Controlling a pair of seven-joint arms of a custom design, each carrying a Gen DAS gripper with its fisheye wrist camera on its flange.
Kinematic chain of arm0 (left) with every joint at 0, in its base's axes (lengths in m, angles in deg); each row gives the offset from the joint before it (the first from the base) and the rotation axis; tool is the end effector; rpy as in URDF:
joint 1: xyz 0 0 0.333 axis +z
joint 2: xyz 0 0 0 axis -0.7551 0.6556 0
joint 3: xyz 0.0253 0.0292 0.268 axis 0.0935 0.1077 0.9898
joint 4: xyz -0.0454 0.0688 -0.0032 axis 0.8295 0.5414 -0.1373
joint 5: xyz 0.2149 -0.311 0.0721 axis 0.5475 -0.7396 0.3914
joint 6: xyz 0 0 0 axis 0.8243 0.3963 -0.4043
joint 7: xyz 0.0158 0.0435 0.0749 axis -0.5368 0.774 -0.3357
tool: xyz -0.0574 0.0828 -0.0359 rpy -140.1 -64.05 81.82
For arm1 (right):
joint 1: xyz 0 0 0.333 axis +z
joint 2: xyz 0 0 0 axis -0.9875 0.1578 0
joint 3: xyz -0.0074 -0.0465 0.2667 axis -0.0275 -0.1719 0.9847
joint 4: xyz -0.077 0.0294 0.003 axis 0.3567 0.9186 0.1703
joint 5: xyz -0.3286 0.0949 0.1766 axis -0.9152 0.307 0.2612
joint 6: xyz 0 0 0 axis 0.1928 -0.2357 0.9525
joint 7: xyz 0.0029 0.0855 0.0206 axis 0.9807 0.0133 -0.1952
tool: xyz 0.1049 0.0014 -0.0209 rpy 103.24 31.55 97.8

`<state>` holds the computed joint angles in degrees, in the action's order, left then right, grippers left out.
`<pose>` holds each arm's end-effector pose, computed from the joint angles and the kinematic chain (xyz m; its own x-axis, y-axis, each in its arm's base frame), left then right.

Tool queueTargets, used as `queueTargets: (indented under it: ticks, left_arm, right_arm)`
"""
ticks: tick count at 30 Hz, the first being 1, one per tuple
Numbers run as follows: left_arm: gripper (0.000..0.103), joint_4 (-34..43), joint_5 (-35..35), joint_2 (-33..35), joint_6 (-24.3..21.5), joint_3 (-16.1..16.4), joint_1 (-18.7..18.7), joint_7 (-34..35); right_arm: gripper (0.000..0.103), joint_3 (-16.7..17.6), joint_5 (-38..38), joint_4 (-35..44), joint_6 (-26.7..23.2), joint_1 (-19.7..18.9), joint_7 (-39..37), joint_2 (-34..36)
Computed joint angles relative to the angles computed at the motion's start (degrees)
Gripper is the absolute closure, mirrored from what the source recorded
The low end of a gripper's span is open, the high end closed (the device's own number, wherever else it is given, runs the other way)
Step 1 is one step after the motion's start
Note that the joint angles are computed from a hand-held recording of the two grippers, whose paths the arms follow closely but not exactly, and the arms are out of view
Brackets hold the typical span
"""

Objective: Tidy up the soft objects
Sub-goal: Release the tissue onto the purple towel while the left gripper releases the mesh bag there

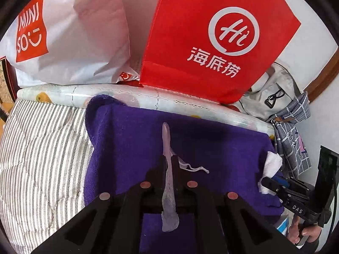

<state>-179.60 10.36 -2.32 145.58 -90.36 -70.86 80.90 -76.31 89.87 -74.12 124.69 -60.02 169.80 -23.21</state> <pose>0.4890 -0.3721 0.4600 -0.3215 -0.9009 0.2917 -0.8677 0.1569 -0.4717 0.3863 0.1605 0.4466 -0.1500 -0.9588 -0.2412 -0.8987 0.2339 -0.3711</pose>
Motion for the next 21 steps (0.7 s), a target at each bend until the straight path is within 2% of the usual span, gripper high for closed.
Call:
queueTargets:
  ticks: [1, 2, 3, 4, 5, 7, 10, 16, 19, 21]
  left_arm:
    - [0.09, 0.1, 0.83, 0.01, -0.42, 0.1, -0.11, -0.4]
    - [0.078, 0.35, 2.45, 0.1, -1.06, 0.26, -0.36, -1.47]
    - [0.071, 0.8, 3.51, 0.4, -1.44, 0.38, -0.48, -2.18]
    - [0.058, 0.9, 4.48, 0.39, -1.67, 0.47, -0.61, -2.88]
    - [0.049, 0.79, 5.5, 0.22, -1.58, 0.56, -0.72, -3.56]
    - [0.04, 0.05, 6.81, -0.69, -1.12, 0.68, -0.68, -4.47]
    - [0.026, -0.46, 9.73, -1.94, -1.84, 0.74, -0.63, -6.74]
    - [0.023, -1.76, 22.85, -4.41, -5.04, 0.57, -0.78, -15.99]
    - [0.023, -1.55, 27.47, -4.61, -7.81, -0.01, -0.69, -19.12]
    - [0.023, -2.48, 29.53, -5.35, -7.95, -0.14, -0.54, -20.8]
  right_arm:
    - [0.073, 0.03, -0.13, 0.1, -0.19, 0.02, -0.23, 0.08]
    - [0.069, 0.24, -0.53, 0.38, -0.59, -0.06, -0.43, 0.3]
    - [0.06, 0.54, -1.0, 0.72, -1.2, -0.21, -0.46, 0.45]
    - [0.051, 0.82, -1.43, 0.9, -1.32, -0.35, -0.37, 0.53]
    - [0.046, 1.02, -1.75, 0.85, -1.3, -0.35, -0.37, 0.23]
    - [0.032, 1.57, -2.53, 0.87, -1.49, -0.44, -0.01, -0.42]
    - [0.024, 3.13, -4.67, 0.51, -2.69, -1.0, 2.04, -2.44]
    - [0.024, 5.58, -8.39, -0.85, -4.92, -1.0, 7.52, -7.61]
    - [0.024, 5.71, -8.97, -1.53, -5.41, -0.39, 9.78, -9.3]
    - [0.024, 5.39, -8.72, -2.52, -5.24, 0.45, 10.66, -10.85]
